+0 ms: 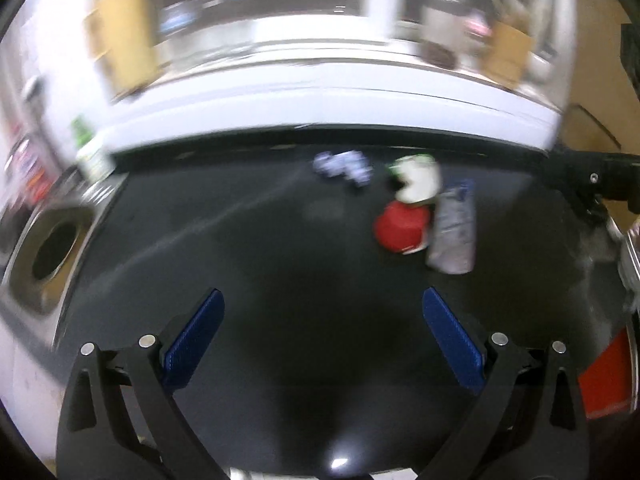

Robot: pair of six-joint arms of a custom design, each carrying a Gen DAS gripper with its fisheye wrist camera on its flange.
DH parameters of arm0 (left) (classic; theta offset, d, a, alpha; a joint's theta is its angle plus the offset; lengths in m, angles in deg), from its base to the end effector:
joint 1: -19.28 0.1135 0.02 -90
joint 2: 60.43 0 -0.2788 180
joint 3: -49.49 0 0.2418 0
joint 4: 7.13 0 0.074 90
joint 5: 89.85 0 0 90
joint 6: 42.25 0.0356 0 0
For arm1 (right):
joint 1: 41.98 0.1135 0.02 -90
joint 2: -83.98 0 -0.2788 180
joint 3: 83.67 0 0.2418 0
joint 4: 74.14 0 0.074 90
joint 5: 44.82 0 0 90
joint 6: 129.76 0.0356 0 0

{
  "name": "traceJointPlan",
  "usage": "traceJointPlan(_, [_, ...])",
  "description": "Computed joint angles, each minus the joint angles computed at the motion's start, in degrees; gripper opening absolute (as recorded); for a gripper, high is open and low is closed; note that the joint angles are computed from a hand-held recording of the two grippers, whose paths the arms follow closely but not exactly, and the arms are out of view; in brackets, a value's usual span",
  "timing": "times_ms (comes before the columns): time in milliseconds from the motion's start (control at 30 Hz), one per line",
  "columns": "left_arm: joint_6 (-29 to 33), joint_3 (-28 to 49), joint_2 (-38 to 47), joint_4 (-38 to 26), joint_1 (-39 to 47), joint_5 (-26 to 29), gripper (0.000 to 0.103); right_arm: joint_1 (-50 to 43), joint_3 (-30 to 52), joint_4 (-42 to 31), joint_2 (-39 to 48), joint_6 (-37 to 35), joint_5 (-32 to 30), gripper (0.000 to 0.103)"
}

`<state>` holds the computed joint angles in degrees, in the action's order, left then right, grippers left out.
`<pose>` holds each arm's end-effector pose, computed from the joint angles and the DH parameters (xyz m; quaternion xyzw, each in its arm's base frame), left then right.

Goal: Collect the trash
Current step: 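Return both tools to the counter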

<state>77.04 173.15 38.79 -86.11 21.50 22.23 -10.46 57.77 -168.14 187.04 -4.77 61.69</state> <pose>0.3471 0.0001 0.4016 0.2755 0.8953 -0.0944 0.3372 0.2897 0.1658 0.4460 0.0710 0.9437 0.0457 0.3198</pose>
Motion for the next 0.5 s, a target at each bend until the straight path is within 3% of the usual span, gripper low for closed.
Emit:
traceJointPlan(133, [-0.2, 1.6, 0.7, 0.4, -6.6, -1.8, 0.096, -4.4, -12.3, 3.4, -9.6, 1.1, -0.4, 0.094])
traceJointPlan(500, [-1.0, 9.6, 6.6, -1.6, -12.6, -5.0, 0.096, -10.1, -15.3, 7.0, -10.5, -0.9, -4.5, 0.094])
